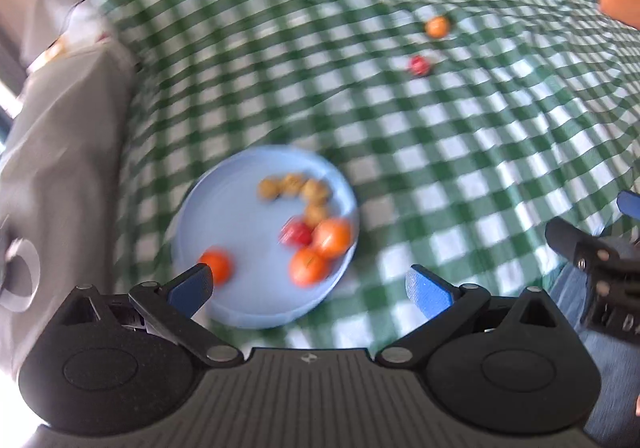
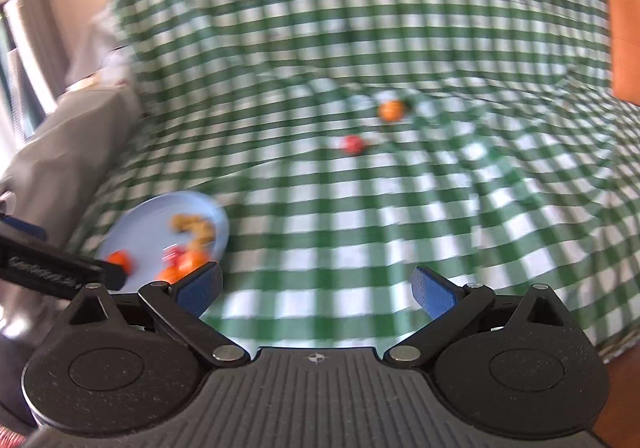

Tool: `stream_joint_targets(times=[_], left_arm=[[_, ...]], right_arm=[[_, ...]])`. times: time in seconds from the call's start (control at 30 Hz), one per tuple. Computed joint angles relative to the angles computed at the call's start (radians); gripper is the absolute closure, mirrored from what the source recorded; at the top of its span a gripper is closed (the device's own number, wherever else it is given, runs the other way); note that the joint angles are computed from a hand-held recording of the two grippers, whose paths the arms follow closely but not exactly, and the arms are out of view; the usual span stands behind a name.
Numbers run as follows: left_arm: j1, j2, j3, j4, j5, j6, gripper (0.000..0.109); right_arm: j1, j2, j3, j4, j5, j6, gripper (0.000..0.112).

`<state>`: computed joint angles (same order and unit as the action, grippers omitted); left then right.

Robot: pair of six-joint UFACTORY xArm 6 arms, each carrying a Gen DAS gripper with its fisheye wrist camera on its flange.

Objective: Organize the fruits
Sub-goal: 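Grasp a bagged red fruit with the left tool while the right tool grasps a bagged tangerine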

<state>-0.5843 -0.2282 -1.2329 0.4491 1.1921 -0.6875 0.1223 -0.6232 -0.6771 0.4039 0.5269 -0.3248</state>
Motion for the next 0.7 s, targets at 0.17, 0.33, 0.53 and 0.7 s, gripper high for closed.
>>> stream_joint_targets(times=[0.17, 0.33, 0.53, 0.7], left_arm=[[0.046, 0.226, -0.143, 0.061, -0.183, 0.053, 0.006], [0.117, 0.505, -0.353, 0.05, -0.364, 0.135, 0.006], [0.168, 0.876, -0.762, -0.072, -0.342, 0.29, 0.006], [0.189, 1.092, -1.044, -0.181, -0.301, 0.409, 0.006]], right_arm=[[-0.069, 0.215, -0.111, 0.041, -0.131, -0.091, 0.012], [-0.087, 0.538, -0.35, 0.308, -0.237, -0.412, 0.012], [-0.098, 0.986, -0.792, 0.382, -0.207, -0.619, 0.013], [-0.108, 1.306, -1.198, 0.332, -0.055, -0.547, 0.013]])
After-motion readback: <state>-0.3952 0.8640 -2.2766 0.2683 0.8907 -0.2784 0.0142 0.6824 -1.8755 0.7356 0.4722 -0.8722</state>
